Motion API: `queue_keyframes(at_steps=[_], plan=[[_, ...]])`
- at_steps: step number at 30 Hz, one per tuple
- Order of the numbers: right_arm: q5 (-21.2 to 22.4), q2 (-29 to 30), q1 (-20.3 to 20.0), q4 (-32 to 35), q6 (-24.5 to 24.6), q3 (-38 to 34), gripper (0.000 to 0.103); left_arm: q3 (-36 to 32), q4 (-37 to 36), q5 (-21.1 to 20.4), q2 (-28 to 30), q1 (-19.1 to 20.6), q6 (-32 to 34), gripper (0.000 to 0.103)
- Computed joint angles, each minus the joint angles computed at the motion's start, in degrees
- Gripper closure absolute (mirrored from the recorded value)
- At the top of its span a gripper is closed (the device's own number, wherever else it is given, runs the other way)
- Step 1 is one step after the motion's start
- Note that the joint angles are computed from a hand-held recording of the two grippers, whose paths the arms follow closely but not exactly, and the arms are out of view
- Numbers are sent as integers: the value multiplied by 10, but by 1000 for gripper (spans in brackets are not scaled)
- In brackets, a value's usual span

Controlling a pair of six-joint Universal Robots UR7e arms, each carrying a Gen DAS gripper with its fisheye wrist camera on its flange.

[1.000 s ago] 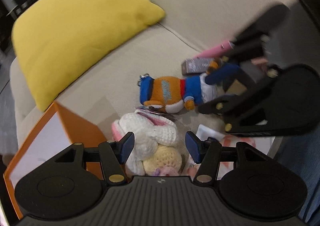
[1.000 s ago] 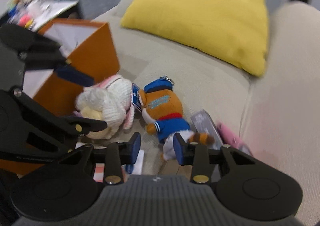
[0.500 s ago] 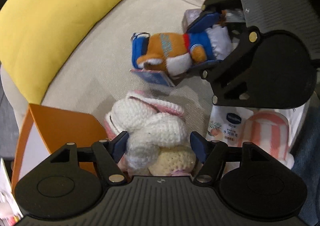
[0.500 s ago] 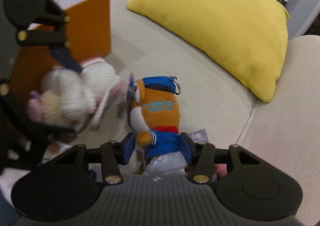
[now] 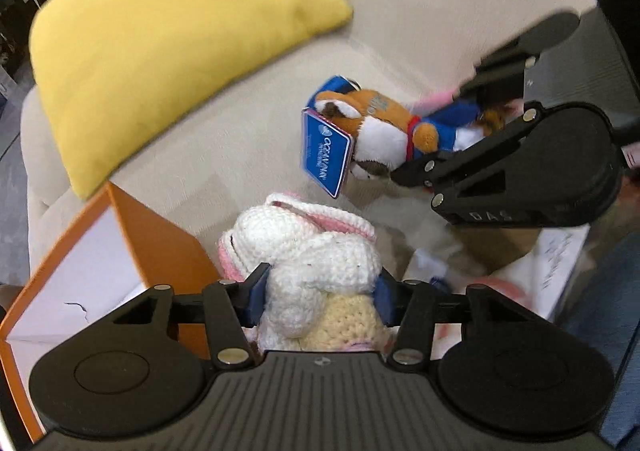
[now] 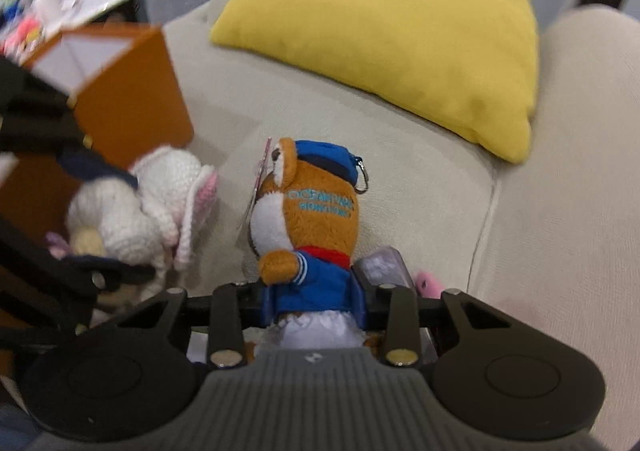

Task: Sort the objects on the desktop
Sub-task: 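Carry both plush toys into the orange box and lower them inside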

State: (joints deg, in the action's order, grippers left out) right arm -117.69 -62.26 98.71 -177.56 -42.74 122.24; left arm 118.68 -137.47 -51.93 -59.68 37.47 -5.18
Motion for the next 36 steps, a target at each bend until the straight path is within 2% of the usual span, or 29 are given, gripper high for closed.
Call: queue_keyframes(at_steps=[7, 11, 14, 17, 20, 22, 24, 29, 32, 36], plan=[[58, -99, 16, 65, 137, 24, 65, 45, -32, -2, -101, -45, 2, 43], [79, -135, 63, 93, 194, 33, 65, 71, -26, 2, -188, -66, 4, 43], [113, -130, 96, 119, 246, 24, 65, 80, 9, 17, -250, -68, 0, 43], [144, -100, 123, 142, 289, 4, 65, 89, 45, 43, -300, -58, -10, 43], [141, -48, 152, 155, 322, -23, 65, 88, 70, 42, -319, -32, -10, 43], [134, -5, 164, 163, 344, -45, 65, 95, 59, 37, -319, -6, -2, 43], [123, 31, 172, 176, 369, -67, 65, 111, 15, 36, -313, 16, 25, 43], [102, 107, 163, 217, 418, -126, 65, 126, -17, 22, -324, 58, 69, 43], [85, 140, 160, 230, 434, -151, 65, 132, -43, 18, -321, 86, 122, 43], [59, 180, 166, 238, 443, -185, 65, 129, -71, 18, -300, 111, 159, 43]])
